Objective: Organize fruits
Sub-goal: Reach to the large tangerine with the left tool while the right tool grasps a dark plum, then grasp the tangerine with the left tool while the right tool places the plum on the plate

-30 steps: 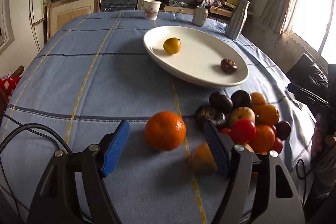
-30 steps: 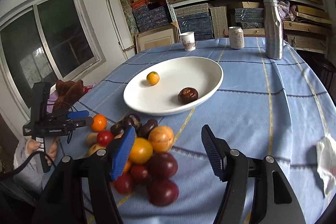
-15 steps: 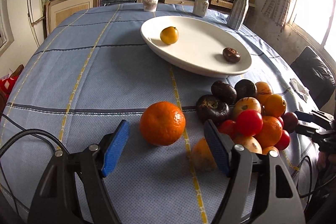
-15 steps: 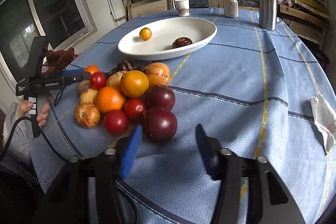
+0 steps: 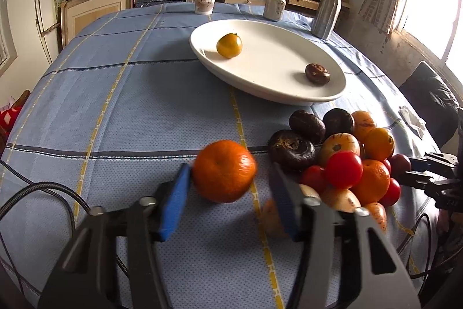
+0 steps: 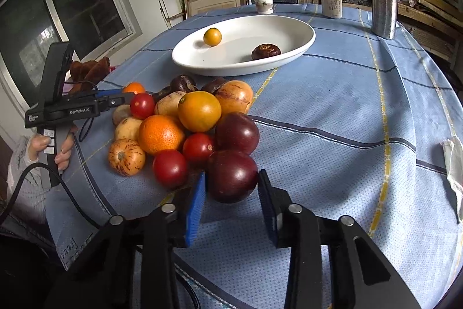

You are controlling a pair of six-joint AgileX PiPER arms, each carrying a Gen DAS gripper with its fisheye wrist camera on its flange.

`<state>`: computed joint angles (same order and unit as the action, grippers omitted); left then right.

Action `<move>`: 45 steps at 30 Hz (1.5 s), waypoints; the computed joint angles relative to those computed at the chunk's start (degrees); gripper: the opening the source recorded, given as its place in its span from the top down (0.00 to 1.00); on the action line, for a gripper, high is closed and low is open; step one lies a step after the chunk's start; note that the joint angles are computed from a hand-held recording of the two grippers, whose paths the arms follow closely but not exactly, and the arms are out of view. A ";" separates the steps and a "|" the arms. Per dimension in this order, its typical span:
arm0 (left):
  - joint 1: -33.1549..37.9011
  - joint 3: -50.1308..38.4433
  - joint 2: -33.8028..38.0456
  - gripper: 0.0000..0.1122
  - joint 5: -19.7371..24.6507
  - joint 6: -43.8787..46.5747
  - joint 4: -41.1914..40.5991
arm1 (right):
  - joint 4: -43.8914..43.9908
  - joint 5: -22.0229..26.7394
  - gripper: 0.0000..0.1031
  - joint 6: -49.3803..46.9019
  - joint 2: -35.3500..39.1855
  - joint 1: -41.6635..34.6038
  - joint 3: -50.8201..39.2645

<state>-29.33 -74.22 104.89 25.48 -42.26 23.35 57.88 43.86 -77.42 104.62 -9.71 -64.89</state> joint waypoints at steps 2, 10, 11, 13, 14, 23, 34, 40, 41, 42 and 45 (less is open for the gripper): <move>0.03 -0.10 0.08 0.60 -0.13 0.70 -0.49 | 0.29 0.21 0.66 -0.11 0.05 -0.19 -0.03; -0.22 -0.98 -0.67 0.62 1.54 -0.59 1.56 | 2.37 0.19 0.66 -2.35 -3.79 -1.78 1.20; -0.40 -1.48 -0.85 0.68 2.19 -0.81 2.30 | 2.62 0.24 0.66 -2.54 -4.40 -2.20 0.95; -0.23 -3.24 -1.54 0.70 3.35 1.59 1.19 | 2.60 0.85 0.66 -1.92 -5.35 -3.05 -0.33; -0.12 -4.47 -1.77 0.70 4.18 2.22 1.11 | 2.61 1.31 0.66 -1.47 -5.74 -3.41 -1.58; 2.10 -25.70 6.87 0.70 13.85 11.71 -2.84 | 0.52 3.59 0.66 7.48 0.75 1.39 -20.83; -0.66 -6.52 -1.16 0.52 9.96 10.39 -2.80 | -1.38 4.93 0.66 11.76 8.66 5.70 -28.08; -0.70 -4.88 1.53 0.52 7.22 8.71 -2.34 | 0.79 4.35 0.66 9.87 6.50 4.31 -24.92; -0.53 -4.80 1.44 0.54 7.21 8.86 -2.76 | 0.81 4.31 0.66 9.65 6.21 4.07 -24.50; -0.52 -4.59 1.39 0.55 7.25 8.40 -2.19 | 0.72 4.28 0.66 9.69 6.23 4.02 -24.47; -0.45 -3.27 0.50 0.53 7.29 7.55 -1.50 | 1.09 4.24 0.66 9.68 6.48 4.00 -24.29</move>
<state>-29.77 -77.50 105.39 32.78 -34.72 21.86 58.97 48.10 -67.74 111.09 -5.71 -89.18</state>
